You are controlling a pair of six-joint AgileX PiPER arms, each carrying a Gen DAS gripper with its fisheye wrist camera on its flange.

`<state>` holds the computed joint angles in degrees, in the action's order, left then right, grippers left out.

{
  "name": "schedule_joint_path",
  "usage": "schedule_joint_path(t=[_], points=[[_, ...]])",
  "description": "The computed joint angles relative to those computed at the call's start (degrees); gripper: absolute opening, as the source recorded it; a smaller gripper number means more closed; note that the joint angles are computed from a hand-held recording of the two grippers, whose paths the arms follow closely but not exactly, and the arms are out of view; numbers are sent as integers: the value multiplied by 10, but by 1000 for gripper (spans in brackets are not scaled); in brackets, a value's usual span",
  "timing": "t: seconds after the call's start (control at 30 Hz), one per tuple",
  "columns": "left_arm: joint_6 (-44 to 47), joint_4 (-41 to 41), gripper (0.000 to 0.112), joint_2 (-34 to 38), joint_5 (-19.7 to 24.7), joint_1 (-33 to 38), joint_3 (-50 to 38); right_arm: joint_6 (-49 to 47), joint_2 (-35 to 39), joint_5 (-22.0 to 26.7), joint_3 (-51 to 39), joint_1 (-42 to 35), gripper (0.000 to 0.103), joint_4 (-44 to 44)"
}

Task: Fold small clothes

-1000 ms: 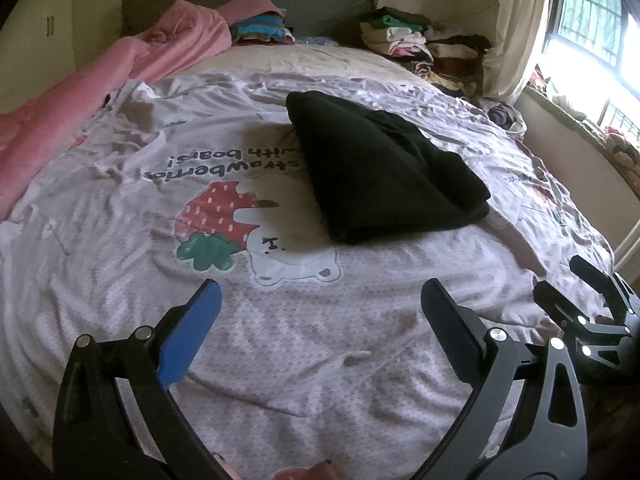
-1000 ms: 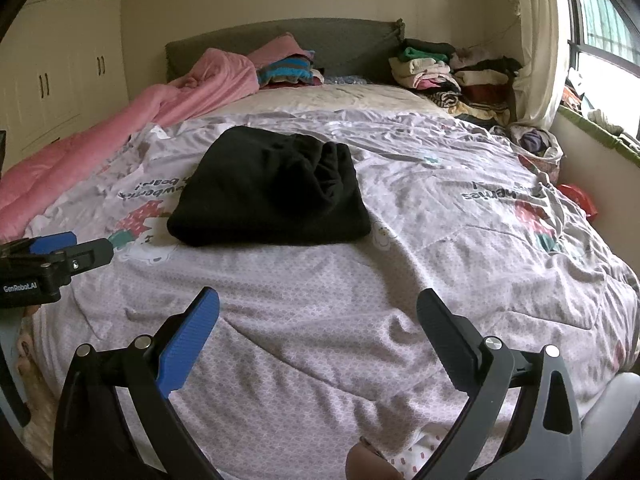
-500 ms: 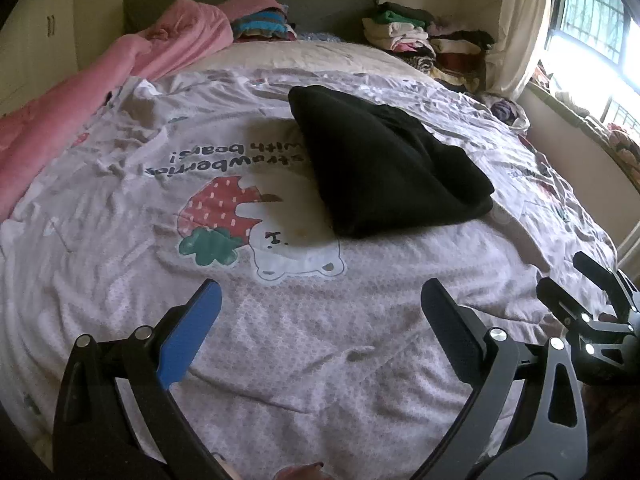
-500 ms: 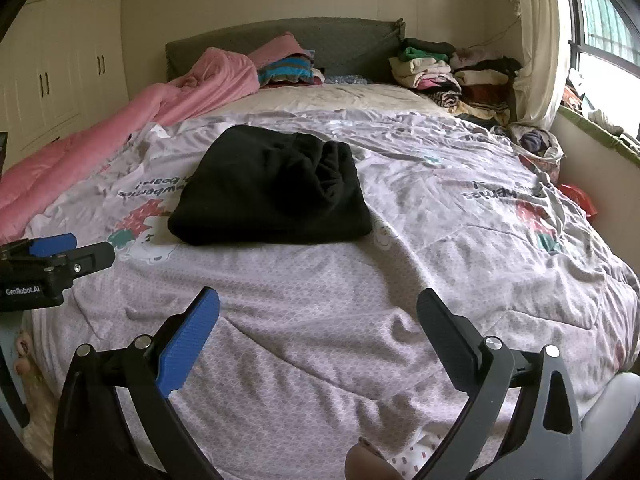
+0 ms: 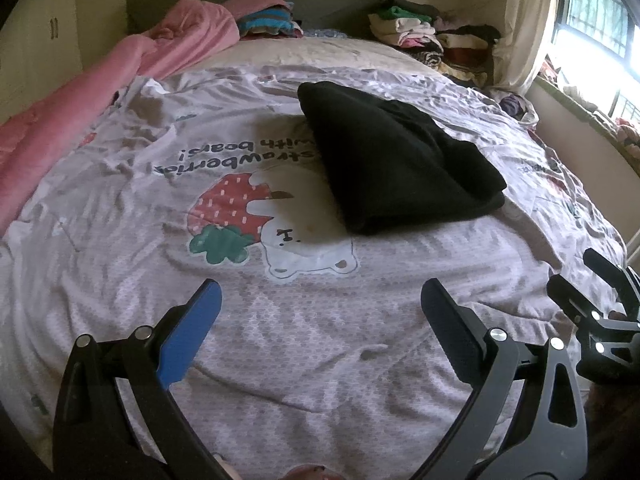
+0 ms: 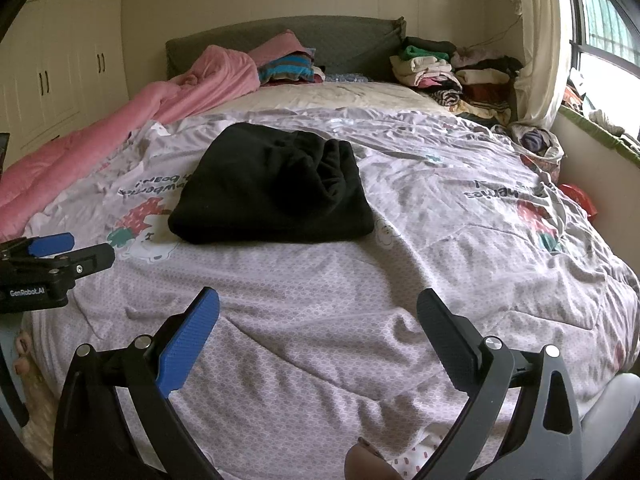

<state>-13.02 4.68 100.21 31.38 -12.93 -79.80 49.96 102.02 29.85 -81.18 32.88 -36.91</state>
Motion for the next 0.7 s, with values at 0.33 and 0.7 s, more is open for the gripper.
schedule_joint_path(t=[0.33,0.7], points=[[23,-14,93,-1,4,-1,4,22,8,10,4,2,98,-11],[129,-116,93,24,61,192,-29,319,-117,106,185,-183,98,-170]])
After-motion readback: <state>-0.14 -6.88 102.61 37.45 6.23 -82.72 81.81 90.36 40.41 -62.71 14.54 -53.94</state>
